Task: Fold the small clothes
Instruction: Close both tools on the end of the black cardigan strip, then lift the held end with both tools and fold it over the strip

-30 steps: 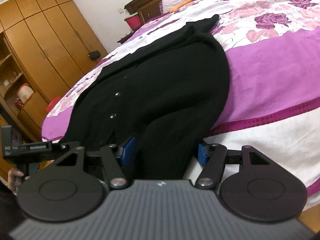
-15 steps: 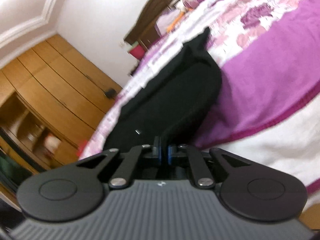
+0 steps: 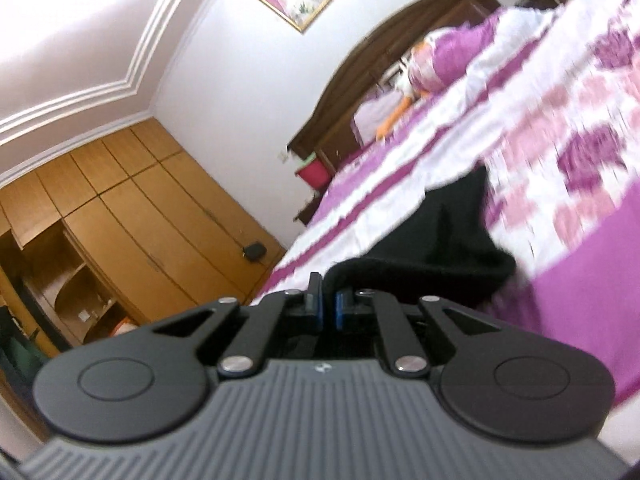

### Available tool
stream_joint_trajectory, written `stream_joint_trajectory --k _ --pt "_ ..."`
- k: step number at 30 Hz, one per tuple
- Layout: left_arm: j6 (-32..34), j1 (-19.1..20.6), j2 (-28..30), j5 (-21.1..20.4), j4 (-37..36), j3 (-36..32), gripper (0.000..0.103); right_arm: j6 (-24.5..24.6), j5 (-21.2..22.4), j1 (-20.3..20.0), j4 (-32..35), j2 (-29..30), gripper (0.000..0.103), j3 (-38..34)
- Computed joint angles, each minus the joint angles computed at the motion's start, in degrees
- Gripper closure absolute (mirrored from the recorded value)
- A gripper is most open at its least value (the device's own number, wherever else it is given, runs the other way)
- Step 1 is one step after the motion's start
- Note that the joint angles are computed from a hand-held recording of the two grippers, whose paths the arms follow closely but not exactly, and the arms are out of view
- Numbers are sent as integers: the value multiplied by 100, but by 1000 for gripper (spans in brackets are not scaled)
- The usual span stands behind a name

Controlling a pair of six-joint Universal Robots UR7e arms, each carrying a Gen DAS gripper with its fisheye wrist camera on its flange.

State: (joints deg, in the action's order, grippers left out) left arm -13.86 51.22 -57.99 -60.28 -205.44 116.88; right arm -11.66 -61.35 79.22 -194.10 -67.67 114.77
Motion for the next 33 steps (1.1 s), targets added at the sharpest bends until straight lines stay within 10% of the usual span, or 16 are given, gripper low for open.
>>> stream_joint_trajectory --k 7,33 --pt "597 74 497 359 197 -1201 95 412 -453 393 -123 543 94 -952" --pt "1456 1480 2985 949 2457 -5271 94 -530 -3150 741 1000 3282 93 -4579"
